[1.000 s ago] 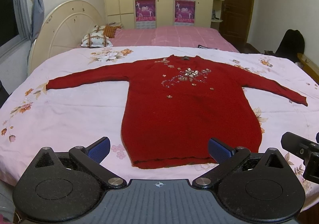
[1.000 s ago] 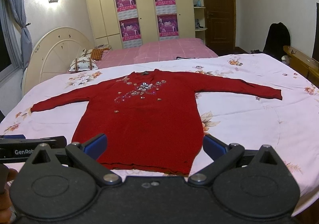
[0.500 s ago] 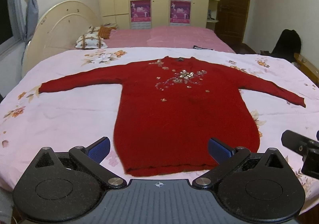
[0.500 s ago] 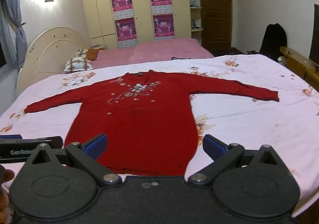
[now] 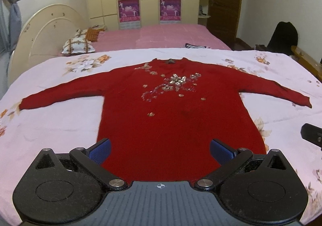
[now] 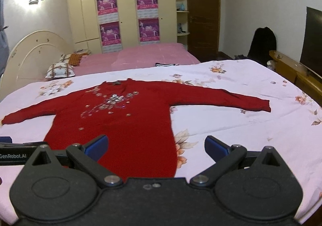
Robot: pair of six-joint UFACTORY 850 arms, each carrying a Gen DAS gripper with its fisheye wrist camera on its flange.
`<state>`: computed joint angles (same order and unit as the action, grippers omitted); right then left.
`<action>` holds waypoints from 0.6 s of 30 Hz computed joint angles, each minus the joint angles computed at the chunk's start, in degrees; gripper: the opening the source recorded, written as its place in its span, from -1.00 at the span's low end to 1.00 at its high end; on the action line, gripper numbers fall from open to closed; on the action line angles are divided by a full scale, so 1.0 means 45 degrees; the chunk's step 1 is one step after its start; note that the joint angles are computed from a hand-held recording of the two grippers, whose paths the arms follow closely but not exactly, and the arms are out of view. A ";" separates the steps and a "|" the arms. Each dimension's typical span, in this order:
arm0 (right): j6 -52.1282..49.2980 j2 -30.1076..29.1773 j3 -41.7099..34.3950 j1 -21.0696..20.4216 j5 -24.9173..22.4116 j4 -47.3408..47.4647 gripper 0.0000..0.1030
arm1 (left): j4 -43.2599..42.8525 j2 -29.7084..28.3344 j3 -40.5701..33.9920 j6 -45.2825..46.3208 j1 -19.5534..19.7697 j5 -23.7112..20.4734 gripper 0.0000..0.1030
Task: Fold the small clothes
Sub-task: 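Reach the right tool to the sweater sleeve cuff and grasp it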
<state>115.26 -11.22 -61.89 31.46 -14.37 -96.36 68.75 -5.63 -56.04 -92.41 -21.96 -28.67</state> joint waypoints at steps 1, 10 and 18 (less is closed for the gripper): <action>0.0243 -0.0181 -0.0146 -0.0154 0.0040 -0.0285 0.98 | -0.0067 -0.0248 -0.0244 0.0127 0.0089 0.0108 1.00; -0.0663 -0.2150 -0.1959 -0.1474 0.0374 0.0884 0.98 | -0.0693 -0.3331 -0.3362 0.1629 0.0730 0.0799 1.00; -0.2806 -0.4155 -0.3998 -0.2376 0.0349 0.3050 0.97 | -0.2725 -0.6278 -0.6801 0.4157 0.0967 0.0632 1.00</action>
<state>102.63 -29.92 -79.89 20.76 -12.80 -82.63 56.49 -33.88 -86.64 -73.71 -17.61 -25.82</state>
